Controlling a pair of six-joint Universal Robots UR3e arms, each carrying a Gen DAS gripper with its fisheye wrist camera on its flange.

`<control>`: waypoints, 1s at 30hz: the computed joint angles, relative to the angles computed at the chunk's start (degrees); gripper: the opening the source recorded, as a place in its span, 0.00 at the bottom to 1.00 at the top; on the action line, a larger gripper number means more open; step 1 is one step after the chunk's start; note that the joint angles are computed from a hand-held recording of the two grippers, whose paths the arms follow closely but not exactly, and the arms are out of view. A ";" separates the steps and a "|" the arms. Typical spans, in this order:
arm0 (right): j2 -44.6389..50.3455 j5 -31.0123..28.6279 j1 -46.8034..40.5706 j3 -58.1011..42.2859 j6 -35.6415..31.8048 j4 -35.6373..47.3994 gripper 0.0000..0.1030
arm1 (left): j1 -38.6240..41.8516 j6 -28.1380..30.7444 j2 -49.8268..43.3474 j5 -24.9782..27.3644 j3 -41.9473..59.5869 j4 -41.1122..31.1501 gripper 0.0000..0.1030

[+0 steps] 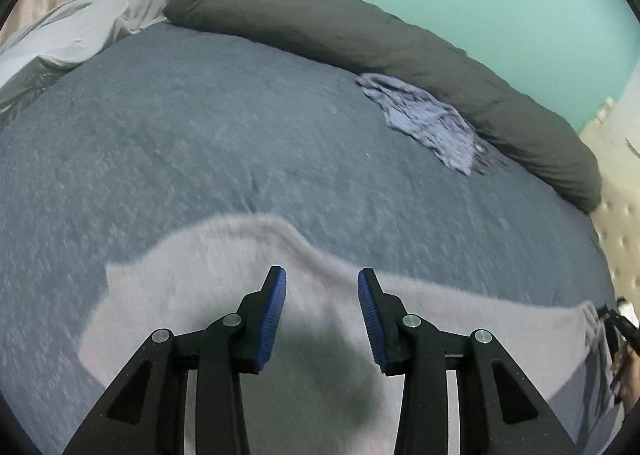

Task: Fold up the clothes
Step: 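Open the left gripper and release the fold while the right gripper regrasps the sleeve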

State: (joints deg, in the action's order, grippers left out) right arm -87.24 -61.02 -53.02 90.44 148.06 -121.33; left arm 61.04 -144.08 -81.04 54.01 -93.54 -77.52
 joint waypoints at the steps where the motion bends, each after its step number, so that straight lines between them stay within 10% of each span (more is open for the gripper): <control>1: -1.20 -0.28 -1.02 1.91 -0.57 -0.44 0.52 | 0.50 0.96 1.79 -0.08 -2.08 -0.61 0.41; 18: -4.58 8.87 -14.75 20.81 0.48 -1.88 0.58 | 22.99 31.91 37.69 -5.67 -23.33 -40.56 0.49; 25: -5.63 9.24 -14.27 21.66 -1.01 -4.43 0.08 | 24.97 36.06 40.29 -5.79 -24.12 -45.39 0.52; 30: -7.89 8.37 -13.75 22.10 -3.69 -5.96 0.04 | 29.98 42.93 42.51 -5.31 -23.89 -52.39 0.52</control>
State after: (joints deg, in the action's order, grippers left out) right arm -95.13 -52.65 -66.78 112.54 144.37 -127.29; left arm 91.02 -101.15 -38.53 48.70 -117.43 -129.91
